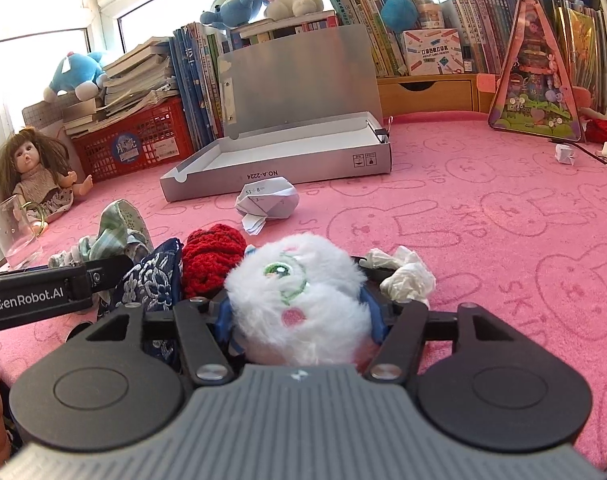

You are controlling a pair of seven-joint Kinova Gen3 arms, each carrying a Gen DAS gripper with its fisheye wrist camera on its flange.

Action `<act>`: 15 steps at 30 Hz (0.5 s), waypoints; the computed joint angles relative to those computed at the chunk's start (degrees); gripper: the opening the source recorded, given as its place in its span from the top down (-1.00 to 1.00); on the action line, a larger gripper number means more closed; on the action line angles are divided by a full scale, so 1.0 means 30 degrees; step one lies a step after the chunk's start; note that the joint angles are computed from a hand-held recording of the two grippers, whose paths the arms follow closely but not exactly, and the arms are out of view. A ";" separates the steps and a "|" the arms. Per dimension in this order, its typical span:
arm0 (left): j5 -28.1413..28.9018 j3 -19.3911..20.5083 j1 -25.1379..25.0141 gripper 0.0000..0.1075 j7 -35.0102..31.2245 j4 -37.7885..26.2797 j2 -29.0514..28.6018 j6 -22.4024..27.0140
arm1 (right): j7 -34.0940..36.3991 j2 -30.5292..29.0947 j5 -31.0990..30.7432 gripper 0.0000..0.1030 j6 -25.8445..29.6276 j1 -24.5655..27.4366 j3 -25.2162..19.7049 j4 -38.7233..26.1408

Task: Organize objects
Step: 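Lift the gingham bundle with the left tool while the right tool carries the white plush to the box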

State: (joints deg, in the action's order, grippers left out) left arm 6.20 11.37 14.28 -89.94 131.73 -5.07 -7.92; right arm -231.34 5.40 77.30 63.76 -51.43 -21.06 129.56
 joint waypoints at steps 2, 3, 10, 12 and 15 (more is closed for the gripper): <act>-0.0115 -0.0079 0.0069 -0.30 0.0109 -0.0007 -0.0016 0.0011 | 0.0099 0.0011 0.0049 -0.21 0.0472 -0.0173 -0.0090 -0.0049; -0.0166 -0.0117 0.0111 -0.30 0.0183 -0.0001 -0.0031 -0.0015 | 0.0051 0.0001 0.0133 -0.21 0.0694 -0.0273 -0.0145 -0.0030; -0.0701 -0.0403 0.0363 -0.30 0.0642 -0.0088 -0.0056 -0.0101 | -0.0132 -0.0149 0.0469 -0.21 0.1509 -0.0502 -0.0273 0.0017; -0.0968 -0.0537 0.0487 -0.30 0.0844 -0.0145 -0.0028 -0.0118 | -0.0149 -0.0189 0.0433 -0.21 0.1659 -0.0508 -0.0299 0.0023; -0.1261 -0.0619 0.0569 -0.30 0.1058 -0.0203 0.0012 -0.0171 | -0.0135 -0.0302 0.0433 -0.21 0.1741 -0.0455 -0.0302 0.0072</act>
